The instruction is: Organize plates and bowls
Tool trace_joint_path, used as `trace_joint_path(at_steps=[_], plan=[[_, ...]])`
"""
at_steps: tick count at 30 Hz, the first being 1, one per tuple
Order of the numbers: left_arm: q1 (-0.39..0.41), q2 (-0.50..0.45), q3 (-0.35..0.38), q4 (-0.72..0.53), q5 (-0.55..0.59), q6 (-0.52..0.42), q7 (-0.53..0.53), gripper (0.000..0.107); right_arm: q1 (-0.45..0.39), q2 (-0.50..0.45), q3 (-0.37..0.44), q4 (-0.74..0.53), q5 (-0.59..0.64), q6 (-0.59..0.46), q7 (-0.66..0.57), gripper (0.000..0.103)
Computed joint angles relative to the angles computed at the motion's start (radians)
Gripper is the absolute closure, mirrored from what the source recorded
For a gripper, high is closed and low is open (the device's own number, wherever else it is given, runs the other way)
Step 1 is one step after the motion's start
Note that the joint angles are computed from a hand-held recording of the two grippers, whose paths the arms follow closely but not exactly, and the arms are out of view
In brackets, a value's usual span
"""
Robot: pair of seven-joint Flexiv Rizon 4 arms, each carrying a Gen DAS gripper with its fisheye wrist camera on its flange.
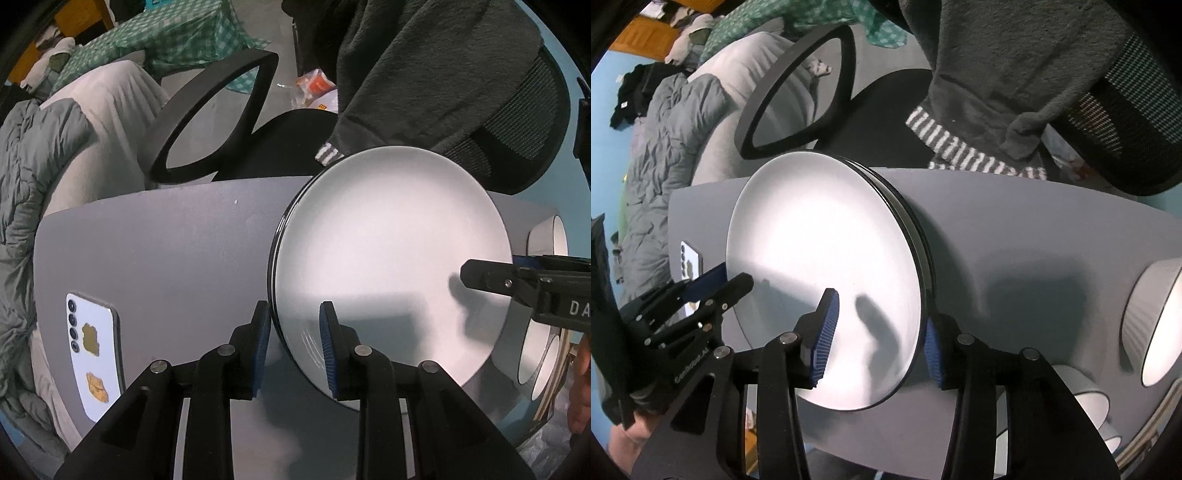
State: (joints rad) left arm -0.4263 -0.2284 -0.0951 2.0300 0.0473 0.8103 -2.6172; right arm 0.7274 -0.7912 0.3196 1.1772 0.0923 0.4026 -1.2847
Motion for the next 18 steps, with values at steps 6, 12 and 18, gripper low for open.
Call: trace_joint_path(at_steps=[6, 12, 18], plan=[[-0.014, 0.036, -0.002, 0.010, 0.028, 0.013, -0.038, 0.067, 0.002, 0.029, -0.004, 0.039, -0.001, 0.024, 0.033, 0.058], [-0.026, 0.075, -0.014, 0.014, 0.043, -0.002, -0.100, 0.066, -0.003, 0.068, -0.003, 0.098, -0.003, 0.079, 0.088, 0.051], [-0.048, 0.136, -0.037, -0.027, 0.129, -0.088, -0.185, 0.055, -0.005, 0.147, 0.005, 0.203, -0.017, 0.168, 0.122, 0.051]])
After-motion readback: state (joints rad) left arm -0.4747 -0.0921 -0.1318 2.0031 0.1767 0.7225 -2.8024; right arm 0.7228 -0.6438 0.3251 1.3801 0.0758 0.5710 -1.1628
